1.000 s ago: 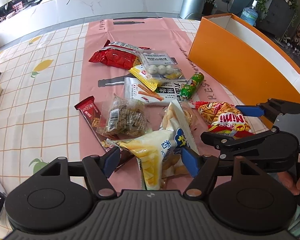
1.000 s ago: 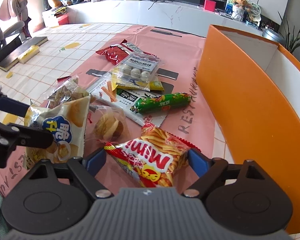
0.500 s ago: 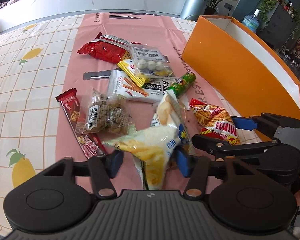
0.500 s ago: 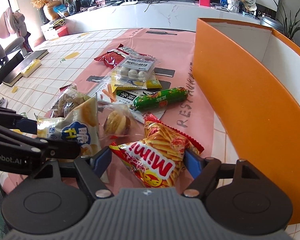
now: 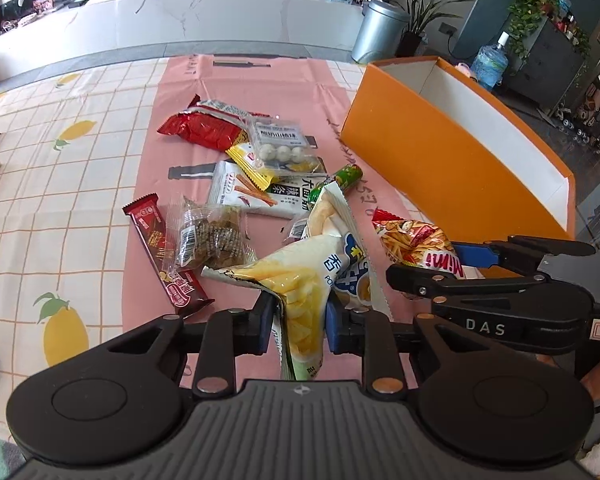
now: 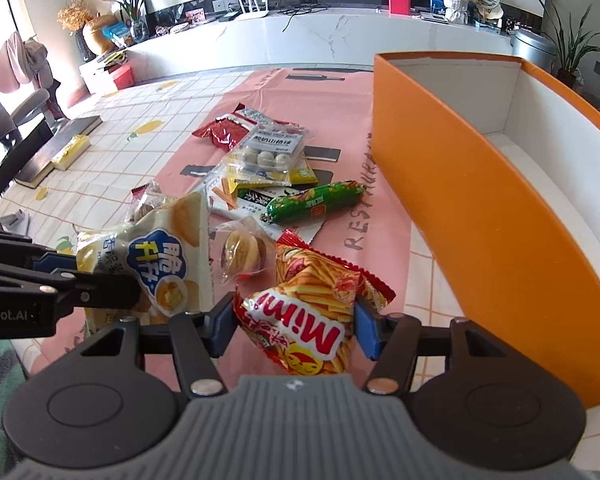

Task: Organize snacks
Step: 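Carry both bags over the orange box with both grippers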

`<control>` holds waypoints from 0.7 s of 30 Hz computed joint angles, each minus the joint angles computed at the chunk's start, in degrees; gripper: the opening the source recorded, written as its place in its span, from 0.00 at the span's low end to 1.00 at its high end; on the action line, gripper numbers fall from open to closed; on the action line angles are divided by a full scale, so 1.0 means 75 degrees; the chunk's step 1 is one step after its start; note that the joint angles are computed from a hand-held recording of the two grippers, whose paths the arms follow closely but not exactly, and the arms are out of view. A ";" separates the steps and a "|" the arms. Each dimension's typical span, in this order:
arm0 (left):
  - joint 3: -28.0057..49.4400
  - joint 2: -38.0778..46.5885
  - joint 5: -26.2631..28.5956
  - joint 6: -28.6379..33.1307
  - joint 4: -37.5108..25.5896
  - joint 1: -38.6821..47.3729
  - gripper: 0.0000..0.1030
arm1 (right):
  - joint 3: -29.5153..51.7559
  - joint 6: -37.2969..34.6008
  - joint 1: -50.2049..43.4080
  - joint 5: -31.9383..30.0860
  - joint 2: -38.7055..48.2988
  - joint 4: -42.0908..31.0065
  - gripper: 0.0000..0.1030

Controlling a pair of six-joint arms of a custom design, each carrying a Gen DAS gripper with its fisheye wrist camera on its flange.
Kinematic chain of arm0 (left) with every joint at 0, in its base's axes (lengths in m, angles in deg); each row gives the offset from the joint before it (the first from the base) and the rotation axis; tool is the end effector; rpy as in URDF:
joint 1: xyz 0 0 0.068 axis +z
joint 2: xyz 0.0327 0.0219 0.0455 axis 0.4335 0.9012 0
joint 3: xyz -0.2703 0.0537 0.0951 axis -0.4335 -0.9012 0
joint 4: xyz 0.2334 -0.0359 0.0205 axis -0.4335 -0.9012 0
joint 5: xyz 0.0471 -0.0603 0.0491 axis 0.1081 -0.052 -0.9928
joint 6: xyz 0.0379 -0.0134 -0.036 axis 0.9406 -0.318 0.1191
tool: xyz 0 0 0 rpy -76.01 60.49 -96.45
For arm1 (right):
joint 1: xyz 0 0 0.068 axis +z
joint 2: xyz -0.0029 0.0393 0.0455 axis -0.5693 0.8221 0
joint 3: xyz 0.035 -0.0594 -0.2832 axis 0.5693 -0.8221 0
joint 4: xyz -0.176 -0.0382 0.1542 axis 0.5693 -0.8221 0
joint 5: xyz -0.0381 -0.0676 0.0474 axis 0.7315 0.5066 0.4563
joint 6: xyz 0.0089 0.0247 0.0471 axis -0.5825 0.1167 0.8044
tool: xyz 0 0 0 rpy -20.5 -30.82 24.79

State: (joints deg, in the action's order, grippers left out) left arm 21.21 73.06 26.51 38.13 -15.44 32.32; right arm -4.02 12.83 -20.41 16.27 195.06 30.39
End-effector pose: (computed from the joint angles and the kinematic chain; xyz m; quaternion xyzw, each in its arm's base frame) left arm 0.2417 0.0162 0.1380 0.0730 0.9510 -0.1256 0.2730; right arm 0.2633 0.0730 0.1000 -0.1150 0.9346 0.1241 0.3129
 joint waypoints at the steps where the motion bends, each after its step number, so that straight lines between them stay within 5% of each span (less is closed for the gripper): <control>1: -0.0041 -0.0185 0.0004 -0.0020 -0.0086 0.0018 0.28 | -0.0068 -0.0014 -0.0051 -0.0033 -0.0186 -0.0069 0.56; 12: 0.0464 -0.1891 -0.0825 -0.0675 -0.1255 -0.1306 0.28 | -0.0056 -0.1038 -0.1211 -0.0524 -0.2782 -0.2044 0.56; 21: 0.1771 -0.1438 -0.1845 -0.1317 -0.1586 -0.3304 0.27 | 0.1248 -0.2991 -0.2986 -0.1274 -0.3595 -0.4389 0.56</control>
